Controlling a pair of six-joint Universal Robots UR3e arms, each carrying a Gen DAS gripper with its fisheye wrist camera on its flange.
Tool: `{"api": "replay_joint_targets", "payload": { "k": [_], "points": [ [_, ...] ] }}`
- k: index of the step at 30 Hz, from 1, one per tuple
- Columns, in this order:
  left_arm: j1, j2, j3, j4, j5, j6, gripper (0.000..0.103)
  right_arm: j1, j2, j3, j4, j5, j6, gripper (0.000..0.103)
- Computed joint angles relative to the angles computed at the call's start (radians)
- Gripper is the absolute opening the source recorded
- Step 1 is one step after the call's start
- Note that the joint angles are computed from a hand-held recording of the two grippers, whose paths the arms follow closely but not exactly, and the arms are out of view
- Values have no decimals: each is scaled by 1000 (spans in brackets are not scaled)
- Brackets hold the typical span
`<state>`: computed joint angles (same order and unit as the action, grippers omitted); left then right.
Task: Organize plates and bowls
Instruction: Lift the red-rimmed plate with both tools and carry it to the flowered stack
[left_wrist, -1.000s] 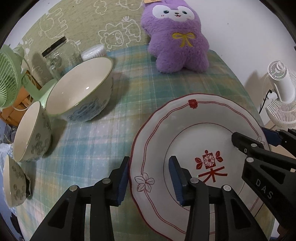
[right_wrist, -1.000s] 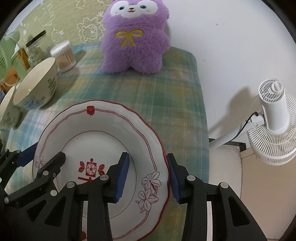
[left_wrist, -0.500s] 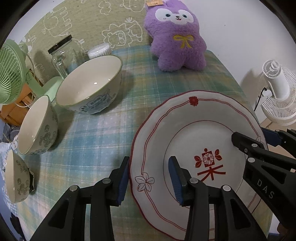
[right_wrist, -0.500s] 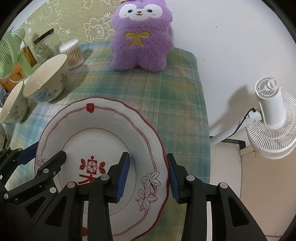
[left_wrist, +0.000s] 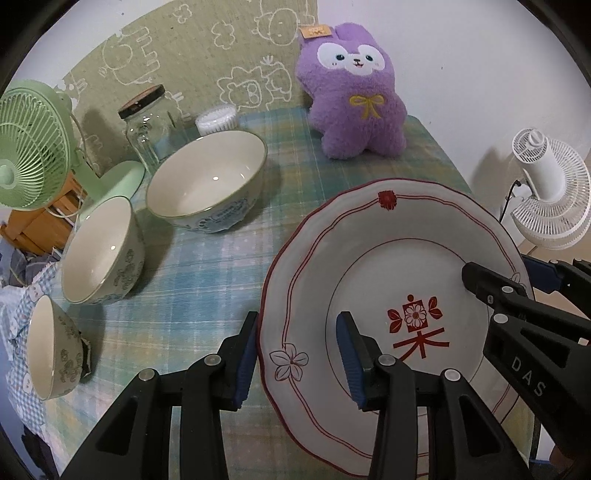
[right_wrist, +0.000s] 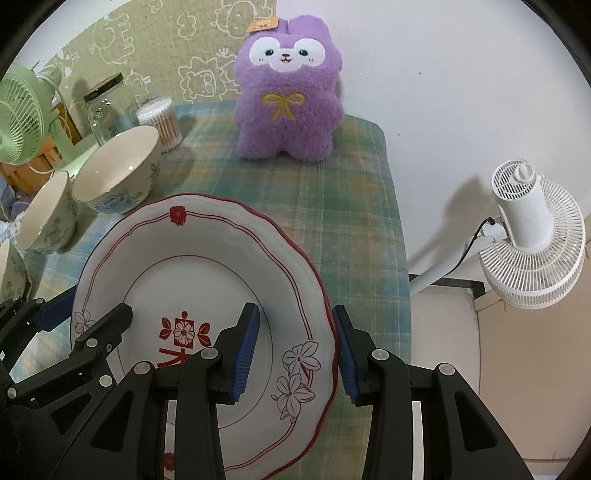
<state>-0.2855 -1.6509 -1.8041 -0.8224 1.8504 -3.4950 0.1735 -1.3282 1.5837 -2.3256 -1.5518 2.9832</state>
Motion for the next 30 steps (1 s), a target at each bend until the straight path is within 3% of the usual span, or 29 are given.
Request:
{"api": "replay_joint_targets", "payload": {
  "k": [30],
  "points": [
    [-72, 253, -94, -110, 0, -15, 42, 60, -310, 189, 84, -89, 139, 43]
  ]
}}
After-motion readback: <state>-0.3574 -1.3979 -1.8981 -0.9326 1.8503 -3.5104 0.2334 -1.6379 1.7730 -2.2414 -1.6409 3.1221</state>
